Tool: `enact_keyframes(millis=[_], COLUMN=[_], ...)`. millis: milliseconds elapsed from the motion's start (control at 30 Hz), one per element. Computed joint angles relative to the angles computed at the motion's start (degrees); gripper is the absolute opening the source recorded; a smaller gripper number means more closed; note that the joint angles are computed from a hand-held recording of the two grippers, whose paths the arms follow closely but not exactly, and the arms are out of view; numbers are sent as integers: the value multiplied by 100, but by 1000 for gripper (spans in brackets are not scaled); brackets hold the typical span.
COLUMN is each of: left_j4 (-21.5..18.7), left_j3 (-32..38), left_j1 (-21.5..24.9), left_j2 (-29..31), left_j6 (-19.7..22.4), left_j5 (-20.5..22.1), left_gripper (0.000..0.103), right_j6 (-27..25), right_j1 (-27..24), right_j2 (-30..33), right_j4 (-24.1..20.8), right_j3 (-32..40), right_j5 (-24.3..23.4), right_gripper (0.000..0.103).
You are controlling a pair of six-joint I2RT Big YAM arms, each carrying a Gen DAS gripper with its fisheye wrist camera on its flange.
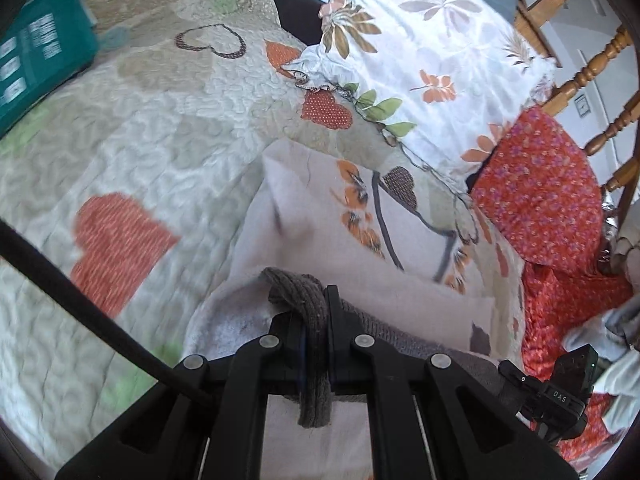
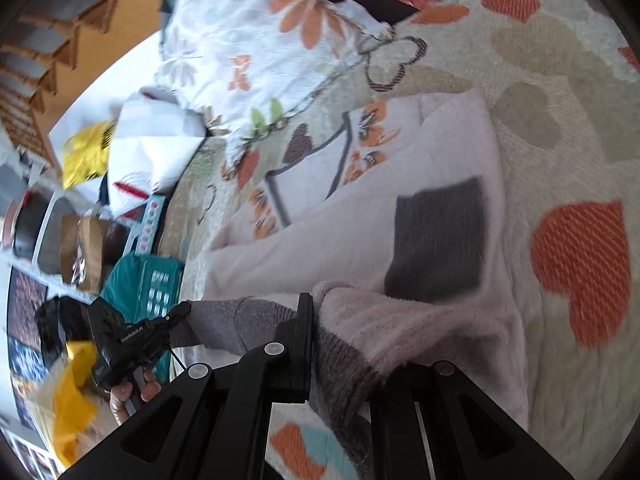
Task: Fold small clothes
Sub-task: 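Lift the hem with both tools, fold it over toward the collar, open both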
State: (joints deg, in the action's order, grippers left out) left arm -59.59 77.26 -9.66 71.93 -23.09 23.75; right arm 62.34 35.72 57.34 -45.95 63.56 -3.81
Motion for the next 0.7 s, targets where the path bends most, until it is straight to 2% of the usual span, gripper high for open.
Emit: enact_keyframes(millis=[67,133,200,267,300,333,367,400,500,600,700], left_j4=[68,163,364,577,728,880,970,1080,1069,756,585], left_j3=[226,506,628,659,635,598,581,544,554,643,597], left_j1=[-87,-231,-279,-205,-150,-115,-106,-80,6,77,163], left_j2=[280,562,690,732,713,671,637,589,590,647,533], left_j6=[-19,44,-46,-361,-534,-684,-769,-838,-929,-970,-880], left_j5=[-92,-445,-606,-444,-316,-346,-452,-571,-499,-380,-20], left_gripper=[7,7,9,24,39,53,57,59,62,62,63], right_j6=[11,39,165,272,276,263,210,175,163,-10,-288], right_j1=[-326,-649,-1011,-1214,-1339,-1379,-1440,-1466,-1525,-1477,-1324], right_j2=[133,238,254,233,204,191,159,149,123,161,214], right_j4=[165,489,1285,1698,1887,1928,1916,1871,1612,1225,882], right_j3=[-4,-41,-275,-392,-445,-440,-441,-433,-449,-333,-115], right_j5=[-273,-548,-927,-963,-970,-935,-850,-802,-679,-520,-296], right_gripper=[8,11,13,29,52,68,71,71,71,71,71])
